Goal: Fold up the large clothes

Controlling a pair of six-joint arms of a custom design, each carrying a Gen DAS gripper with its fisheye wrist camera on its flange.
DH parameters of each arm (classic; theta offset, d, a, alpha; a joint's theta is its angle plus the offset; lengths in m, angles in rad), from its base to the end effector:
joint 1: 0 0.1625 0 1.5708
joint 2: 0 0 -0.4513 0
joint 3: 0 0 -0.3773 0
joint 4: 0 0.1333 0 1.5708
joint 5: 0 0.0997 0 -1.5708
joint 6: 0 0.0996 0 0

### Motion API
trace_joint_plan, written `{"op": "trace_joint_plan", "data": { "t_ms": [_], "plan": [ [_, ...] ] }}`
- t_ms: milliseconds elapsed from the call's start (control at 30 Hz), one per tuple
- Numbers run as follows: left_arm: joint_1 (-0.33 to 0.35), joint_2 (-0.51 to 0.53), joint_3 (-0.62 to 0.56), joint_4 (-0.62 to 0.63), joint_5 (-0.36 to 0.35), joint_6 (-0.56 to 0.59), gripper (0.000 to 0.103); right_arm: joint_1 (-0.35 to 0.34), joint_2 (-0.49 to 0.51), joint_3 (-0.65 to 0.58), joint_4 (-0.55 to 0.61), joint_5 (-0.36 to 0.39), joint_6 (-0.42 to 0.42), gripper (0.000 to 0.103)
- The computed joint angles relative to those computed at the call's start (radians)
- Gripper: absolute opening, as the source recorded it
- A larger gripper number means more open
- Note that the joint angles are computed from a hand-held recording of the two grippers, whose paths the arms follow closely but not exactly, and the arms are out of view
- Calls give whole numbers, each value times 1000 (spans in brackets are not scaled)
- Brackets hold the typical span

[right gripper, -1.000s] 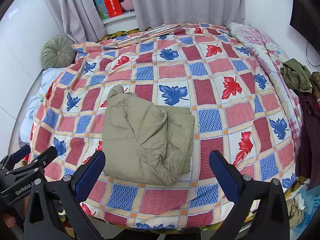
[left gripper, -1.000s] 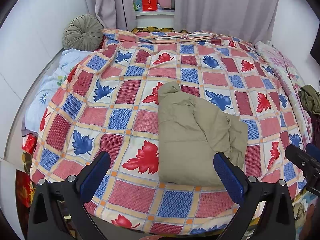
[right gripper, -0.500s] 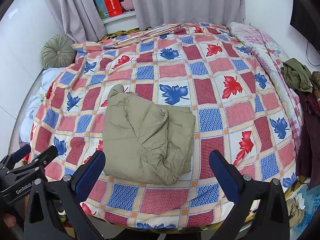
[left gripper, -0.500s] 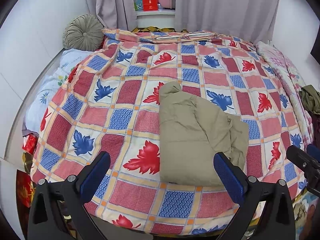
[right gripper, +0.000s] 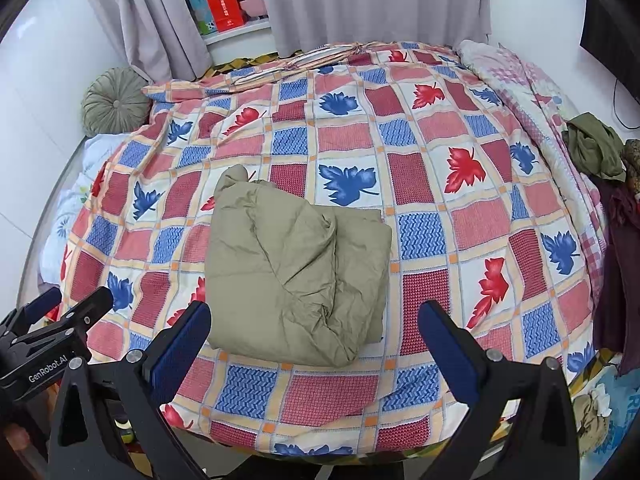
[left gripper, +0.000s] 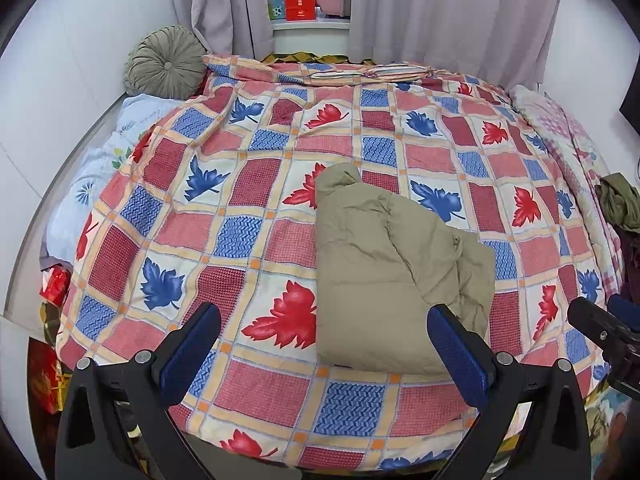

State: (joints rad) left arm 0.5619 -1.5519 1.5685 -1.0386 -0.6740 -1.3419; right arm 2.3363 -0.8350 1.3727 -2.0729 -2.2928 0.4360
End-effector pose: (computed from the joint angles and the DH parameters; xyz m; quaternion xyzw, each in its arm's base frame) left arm -0.2585 -0.4122 0.5024 -0.0279 0.8749 -0.2911 0.3861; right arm 0.5503 -0.4752 0.2256 0.1596 -0.9217 0.1859 0.3007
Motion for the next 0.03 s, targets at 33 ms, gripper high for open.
{"op": "trace_joint_plan", "data": {
  "t_ms": [33],
  "plan": [
    [0,-4,5,1,1,1,103,-2,0,-1,-2,-1,-5,103]
  ]
}}
